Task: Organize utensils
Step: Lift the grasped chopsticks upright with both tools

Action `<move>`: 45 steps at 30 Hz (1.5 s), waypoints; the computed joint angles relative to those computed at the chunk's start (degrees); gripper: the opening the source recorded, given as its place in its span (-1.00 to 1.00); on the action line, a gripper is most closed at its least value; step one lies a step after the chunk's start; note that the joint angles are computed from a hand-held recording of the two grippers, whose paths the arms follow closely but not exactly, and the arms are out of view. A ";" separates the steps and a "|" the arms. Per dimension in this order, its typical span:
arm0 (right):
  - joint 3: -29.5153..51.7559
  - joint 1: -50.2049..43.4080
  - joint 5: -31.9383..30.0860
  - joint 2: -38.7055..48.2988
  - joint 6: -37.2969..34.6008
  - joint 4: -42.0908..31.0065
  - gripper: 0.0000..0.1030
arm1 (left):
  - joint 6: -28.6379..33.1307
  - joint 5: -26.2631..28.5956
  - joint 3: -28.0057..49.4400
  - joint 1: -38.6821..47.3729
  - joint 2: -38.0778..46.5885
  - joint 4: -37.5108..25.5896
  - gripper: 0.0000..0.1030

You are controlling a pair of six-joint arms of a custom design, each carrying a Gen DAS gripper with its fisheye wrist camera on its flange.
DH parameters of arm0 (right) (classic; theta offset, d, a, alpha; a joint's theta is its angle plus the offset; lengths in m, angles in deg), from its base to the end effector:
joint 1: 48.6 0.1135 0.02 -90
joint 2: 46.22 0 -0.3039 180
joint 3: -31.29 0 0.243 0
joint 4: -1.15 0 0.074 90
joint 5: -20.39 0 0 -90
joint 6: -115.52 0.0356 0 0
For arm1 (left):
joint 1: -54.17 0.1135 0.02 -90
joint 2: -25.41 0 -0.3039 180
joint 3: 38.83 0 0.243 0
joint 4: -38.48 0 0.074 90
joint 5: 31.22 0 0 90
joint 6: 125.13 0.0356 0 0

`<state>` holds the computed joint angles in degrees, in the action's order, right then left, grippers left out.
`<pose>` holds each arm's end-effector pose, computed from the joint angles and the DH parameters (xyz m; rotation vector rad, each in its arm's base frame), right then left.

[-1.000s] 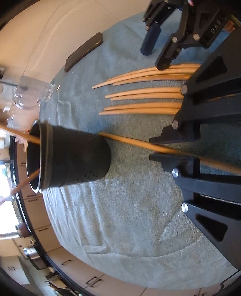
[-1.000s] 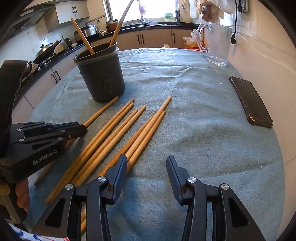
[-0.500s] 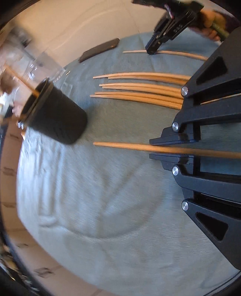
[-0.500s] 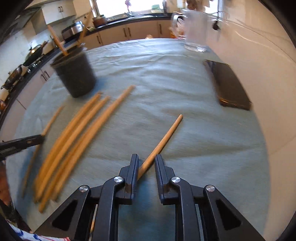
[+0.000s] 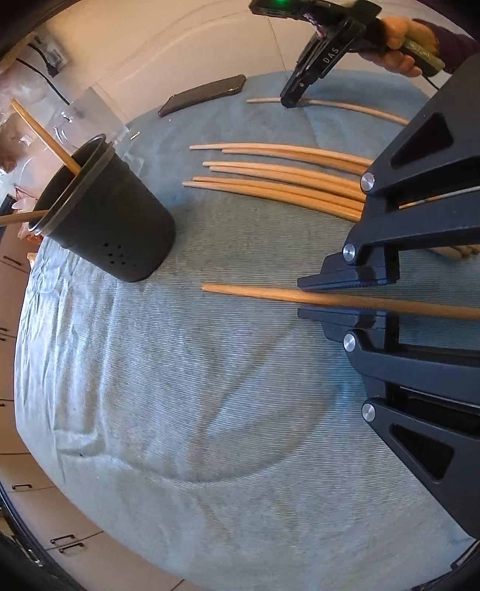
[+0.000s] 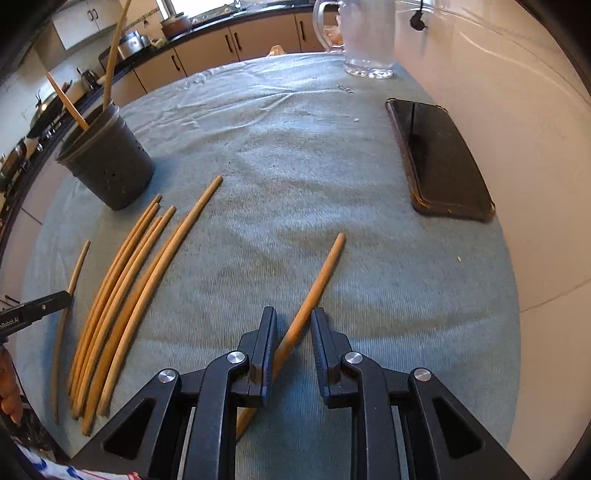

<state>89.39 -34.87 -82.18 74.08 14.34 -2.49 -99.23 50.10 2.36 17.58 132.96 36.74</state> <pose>0.3199 0.0861 0.0617 -0.6466 2.6314 0.3112 0.2038 -0.1446 0.0793 -0.6979 2.6802 -0.2784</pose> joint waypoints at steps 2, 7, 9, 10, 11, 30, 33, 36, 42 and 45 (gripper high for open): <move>2.21 1.39 2.15 0.47 -0.45 -2.59 -0.61 | 0.93 0.57 0.94 1.05 0.35 -0.83 -0.86; 7.76 4.11 6.69 1.82 -1.77 -9.30 -0.61 | 3.05 1.25 3.04 2.96 0.43 -3.65 -0.86; 9.32 4.74 7.79 2.47 -1.84 -10.56 -0.61 | 4.30 0.91 4.18 3.24 0.99 -4.64 -0.86; 10.03 5.08 8.18 2.76 -1.55 -11.12 -0.62 | 4.77 0.49 4.52 3.17 1.13 -5.01 -0.86; 10.40 5.35 8.44 2.91 -1.37 -11.34 -0.62 | 5.61 0.18 4.90 3.40 1.41 -5.09 -0.86; -13.40 3.96 -1.95 -16.68 2.27 14.66 -0.87 | -2.67 -24.68 -1.10 -14.45 -21.77 -15.17 -0.89; -18.34 3.71 -3.21 -21.56 2.76 18.20 -0.87 | -7.07 -31.14 1.97 -21.13 -23.19 -21.94 -0.89; -22.03 3.49 -4.24 -25.82 3.33 20.18 -0.87 | -11.45 -36.05 4.81 -26.68 -23.94 -29.17 -0.89; -26.26 0.34 -8.85 -30.99 3.45 22.22 -0.87 | -21.04 -42.30 9.31 -35.66 -21.91 -40.02 -0.89; -28.24 -1.15 -11.15 -33.92 3.59 22.32 -0.87 | -25.29 -44.34 10.07 -38.35 -21.25 -43.98 -0.89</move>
<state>61.15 -36.02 -93.34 40.15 17.94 19.83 -124.51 5.76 12.43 -20.77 111.71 -7.24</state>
